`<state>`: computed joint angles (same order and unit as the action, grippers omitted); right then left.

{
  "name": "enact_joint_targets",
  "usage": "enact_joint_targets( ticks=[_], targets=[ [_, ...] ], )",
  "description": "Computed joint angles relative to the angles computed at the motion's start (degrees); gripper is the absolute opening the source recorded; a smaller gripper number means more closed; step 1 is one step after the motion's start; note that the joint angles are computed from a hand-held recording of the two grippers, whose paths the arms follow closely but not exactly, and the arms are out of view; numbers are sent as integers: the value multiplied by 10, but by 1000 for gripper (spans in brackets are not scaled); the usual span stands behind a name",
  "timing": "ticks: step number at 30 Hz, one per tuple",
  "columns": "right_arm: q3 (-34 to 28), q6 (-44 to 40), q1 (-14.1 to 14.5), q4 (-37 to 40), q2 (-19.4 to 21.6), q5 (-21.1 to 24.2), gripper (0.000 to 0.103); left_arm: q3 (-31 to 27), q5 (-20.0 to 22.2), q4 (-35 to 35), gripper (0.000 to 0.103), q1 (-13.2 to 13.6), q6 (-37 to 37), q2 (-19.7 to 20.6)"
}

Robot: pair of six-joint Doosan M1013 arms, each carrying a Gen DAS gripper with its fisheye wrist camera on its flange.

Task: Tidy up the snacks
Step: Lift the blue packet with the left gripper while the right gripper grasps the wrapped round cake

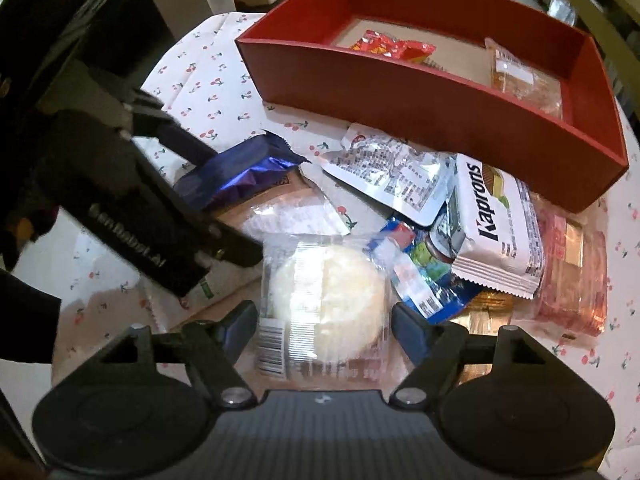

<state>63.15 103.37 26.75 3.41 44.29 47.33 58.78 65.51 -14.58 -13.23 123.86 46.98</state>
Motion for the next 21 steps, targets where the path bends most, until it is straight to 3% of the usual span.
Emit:
enact_joint_targets(
  ticks=[4,8,21],
  targets=[
    [8,15,1,-14,-6,-11,61,5,-8,-5,94,0,-2,-1],
    [22,24,2,-23,-16,-28,59,11,3,-31,73,9,-3,-9],
    [55,47,7,-52,-40,-76,51,61,-41,-38,61,14,-42,-45]
  ],
)
